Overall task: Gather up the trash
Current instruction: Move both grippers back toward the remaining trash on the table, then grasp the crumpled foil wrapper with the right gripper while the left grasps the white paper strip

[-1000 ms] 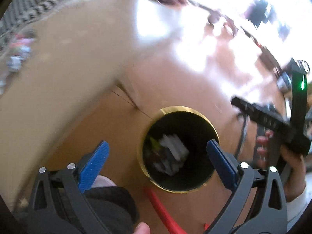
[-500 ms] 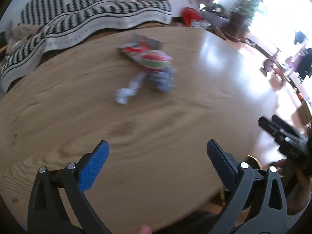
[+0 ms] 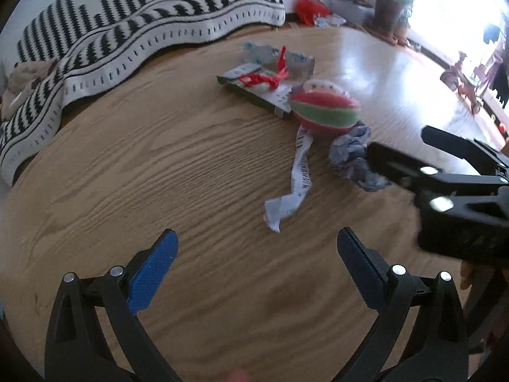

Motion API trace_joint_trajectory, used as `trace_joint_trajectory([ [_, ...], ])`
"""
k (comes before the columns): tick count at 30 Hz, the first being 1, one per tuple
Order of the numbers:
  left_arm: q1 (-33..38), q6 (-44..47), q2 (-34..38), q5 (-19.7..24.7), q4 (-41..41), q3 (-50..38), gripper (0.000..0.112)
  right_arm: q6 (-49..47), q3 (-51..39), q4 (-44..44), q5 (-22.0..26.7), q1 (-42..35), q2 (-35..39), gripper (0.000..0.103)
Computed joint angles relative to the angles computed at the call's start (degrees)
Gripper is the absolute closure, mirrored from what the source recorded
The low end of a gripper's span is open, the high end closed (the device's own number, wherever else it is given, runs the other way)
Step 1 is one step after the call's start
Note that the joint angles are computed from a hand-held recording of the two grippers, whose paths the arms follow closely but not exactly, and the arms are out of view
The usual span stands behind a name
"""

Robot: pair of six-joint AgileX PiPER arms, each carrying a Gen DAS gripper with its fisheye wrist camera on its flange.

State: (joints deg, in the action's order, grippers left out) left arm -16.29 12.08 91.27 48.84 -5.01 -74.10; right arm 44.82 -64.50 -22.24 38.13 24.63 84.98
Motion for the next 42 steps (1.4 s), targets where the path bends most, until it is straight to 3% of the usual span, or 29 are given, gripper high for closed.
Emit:
trace_joint_trajectory([
  [2,-0.1,0.7,2.7,-0.9,-1.1,-1.0,0.015,-0.6,-1.7,-0.6,0.3,-0.5,3.7,0.007],
  [4,-0.5,3.2,3.2,-4.8,-2.3,0.1,0.015,-3.1,-0.9,1.9,-2.6,-2.2,4.3,0.007],
  [8,0.1,10.4,3.4,-10.5,-8.4,2.3,0.014,-6.3,-0.8,4.0,-2.7,-4.6,5.2,0.007],
  [17,1.1,14.8,4.9,-8.3,-10.9,-0.3,0.014,-13.9,-2.3,5.5,-1.2,-8.6,6.6,0.005],
  [32,1.1,14.9,5.0,-8.0,-11.1,-0.7,0.015,-13.4,-2.5,3.3,0.3,-7.4,6.9,0.005],
  [39,0.2,17.0,4.4,-8.0,-12.0,0.2,0.015,-17.5,-2.1,5.7,-0.7,-7.0,6.4,0.008],
  [40,0.2,16.8,4.2,-8.2,-12.0,0.4,0.017,-17.4,-2.1,5.7,-0.7,-6.9,6.4,0.011],
  [42,0.5,16.9,3.4,-9.5,-12.5,1.3,0.034,-16.9,-1.1,5.2,-2.1,-6.9,5.4,0.039],
])
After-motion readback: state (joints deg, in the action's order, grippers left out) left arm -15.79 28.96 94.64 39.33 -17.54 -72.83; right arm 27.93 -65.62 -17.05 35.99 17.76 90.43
